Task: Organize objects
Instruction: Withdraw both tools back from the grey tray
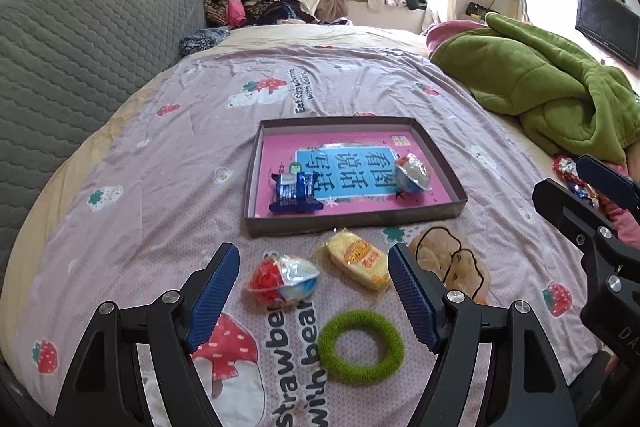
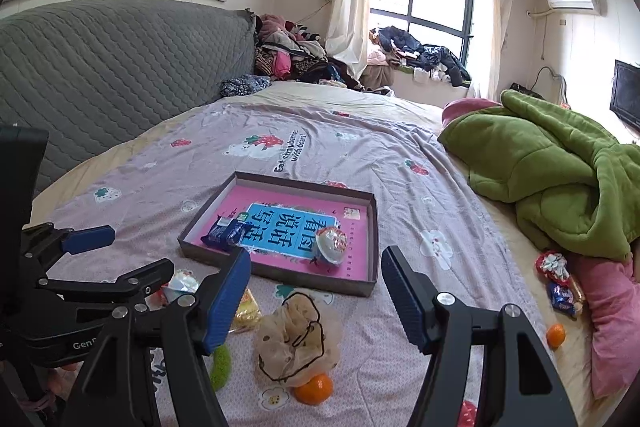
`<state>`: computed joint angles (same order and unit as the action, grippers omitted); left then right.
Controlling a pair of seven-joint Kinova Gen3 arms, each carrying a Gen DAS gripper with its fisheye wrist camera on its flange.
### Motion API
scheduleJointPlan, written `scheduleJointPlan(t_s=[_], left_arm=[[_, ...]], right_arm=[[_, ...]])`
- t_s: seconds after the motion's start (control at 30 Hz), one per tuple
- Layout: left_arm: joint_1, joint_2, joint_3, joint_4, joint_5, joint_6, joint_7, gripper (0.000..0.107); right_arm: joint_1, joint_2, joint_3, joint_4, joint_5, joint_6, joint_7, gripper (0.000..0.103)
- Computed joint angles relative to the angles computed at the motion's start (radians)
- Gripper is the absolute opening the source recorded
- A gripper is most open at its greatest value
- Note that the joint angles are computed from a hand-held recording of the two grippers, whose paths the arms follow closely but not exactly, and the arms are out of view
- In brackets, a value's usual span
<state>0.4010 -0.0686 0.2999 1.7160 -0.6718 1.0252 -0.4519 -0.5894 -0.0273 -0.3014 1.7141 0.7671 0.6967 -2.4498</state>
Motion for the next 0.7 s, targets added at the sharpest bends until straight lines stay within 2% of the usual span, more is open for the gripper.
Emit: scheduleJointPlan(t_s=[0.23, 0.33, 0.7], left_arm=[[0.002, -0.015, 0.011, 0.044, 0.013, -0.013, 0.022, 0.078], [0.000, -0.024, 0.013, 0.061, 0.023, -0.026, 0.023, 0.078], [-0.002, -0.009, 0.006, 0.092, 0.067, -0.049, -0.001, 0.078]], right_arm=[[0.017, -0.036, -0.011, 0.061, -0.017, -0.035, -0.014, 0.067], [0.035, -0.048, -0.004, 0.074, -0.080, -0.064, 0.026, 0.067], [0.059, -0.032, -0.019, 0.089, -0.084, -0.048, 0.015, 0.067]])
